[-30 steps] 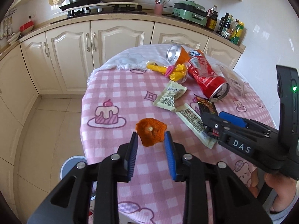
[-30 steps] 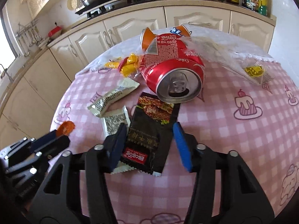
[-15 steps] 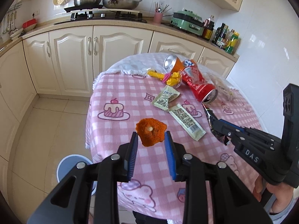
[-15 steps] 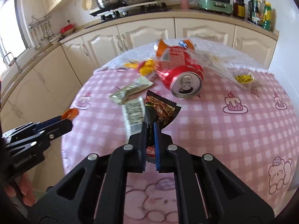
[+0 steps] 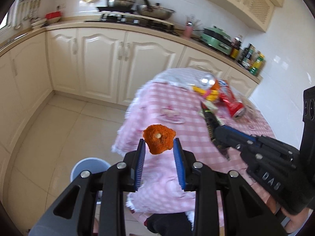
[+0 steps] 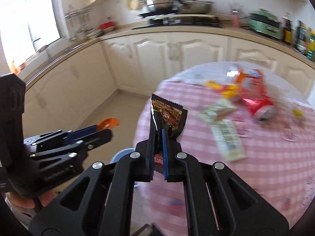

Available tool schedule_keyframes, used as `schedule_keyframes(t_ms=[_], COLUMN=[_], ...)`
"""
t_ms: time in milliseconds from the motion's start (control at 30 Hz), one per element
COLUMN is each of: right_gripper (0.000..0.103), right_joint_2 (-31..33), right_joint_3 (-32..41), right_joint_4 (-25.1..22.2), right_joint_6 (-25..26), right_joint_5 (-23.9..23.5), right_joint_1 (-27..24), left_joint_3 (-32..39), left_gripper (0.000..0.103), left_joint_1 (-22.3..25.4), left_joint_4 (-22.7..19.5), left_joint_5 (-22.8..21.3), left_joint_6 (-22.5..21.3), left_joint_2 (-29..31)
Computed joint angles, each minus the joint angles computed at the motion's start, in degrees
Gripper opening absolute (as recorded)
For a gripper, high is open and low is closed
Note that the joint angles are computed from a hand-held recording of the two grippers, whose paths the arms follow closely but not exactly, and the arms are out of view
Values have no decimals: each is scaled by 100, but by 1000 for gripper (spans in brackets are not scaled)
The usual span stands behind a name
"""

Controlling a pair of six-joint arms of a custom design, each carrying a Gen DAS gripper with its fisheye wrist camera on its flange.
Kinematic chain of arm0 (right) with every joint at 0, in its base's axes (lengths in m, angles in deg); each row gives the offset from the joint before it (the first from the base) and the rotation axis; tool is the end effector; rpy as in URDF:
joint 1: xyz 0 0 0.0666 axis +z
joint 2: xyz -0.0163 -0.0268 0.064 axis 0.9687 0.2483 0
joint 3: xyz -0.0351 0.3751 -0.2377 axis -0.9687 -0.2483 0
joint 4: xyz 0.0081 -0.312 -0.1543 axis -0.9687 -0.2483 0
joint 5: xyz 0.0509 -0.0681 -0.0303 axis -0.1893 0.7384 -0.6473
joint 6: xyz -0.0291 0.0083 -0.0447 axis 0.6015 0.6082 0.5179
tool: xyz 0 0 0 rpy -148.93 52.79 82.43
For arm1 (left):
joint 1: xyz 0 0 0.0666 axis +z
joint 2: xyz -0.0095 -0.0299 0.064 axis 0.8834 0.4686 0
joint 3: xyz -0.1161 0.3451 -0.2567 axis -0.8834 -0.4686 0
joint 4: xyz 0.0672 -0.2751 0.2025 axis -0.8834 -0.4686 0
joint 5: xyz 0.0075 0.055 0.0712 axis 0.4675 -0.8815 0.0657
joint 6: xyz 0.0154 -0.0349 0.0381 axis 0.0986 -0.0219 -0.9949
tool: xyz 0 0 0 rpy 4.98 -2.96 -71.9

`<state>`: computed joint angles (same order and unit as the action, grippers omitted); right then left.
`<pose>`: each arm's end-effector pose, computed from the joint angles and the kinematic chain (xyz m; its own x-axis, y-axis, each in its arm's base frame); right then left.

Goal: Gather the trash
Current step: 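Carry the black packet to the bucket and open both tools to drop packet and chip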

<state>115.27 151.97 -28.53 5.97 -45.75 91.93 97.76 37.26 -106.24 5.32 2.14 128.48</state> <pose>0.3688 0.1064 0.5538 -0.6796 0.0436 -0.7323 -0.1074 0.9816 0.1581 0.4180 -0.2002 0.5306 -0.7169 0.1055 -0.6891 0.3845 0.8844 -0.2646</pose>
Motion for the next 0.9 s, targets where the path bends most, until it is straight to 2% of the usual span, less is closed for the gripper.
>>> schedule_keyframes(t_ms=[200,400,467,733,867,900], right_gripper=[7,7,7,7,7,7], right_joint_2=[780,1540,1741,2255,2351,2367], right_joint_3=[371,695,750,870,890,888], right_joint_4=[190,216,218,187,184,186], right_joint_6=[-17,35,21,-38,-64,-75], right_joint_5=[-148,-330,-389,-377,-394,-399], right_joint_1=[712,1002,1032,1058,1037,1038], left_joint_3=[-341,-438,-424,-290,-231,-270], left_gripper=[28,28,28,29,51,52], left_joint_1=[800,1501,1648,1746,1795,1821], left_joint_4=[-24,-239,-267,-217,-211,-150], left_joint_5=[60,289,335,401,394,405], left_joint_6=[-61,-53,-28,38,208,231], left_joint_2=[-72,273,466,988,1123,1108])
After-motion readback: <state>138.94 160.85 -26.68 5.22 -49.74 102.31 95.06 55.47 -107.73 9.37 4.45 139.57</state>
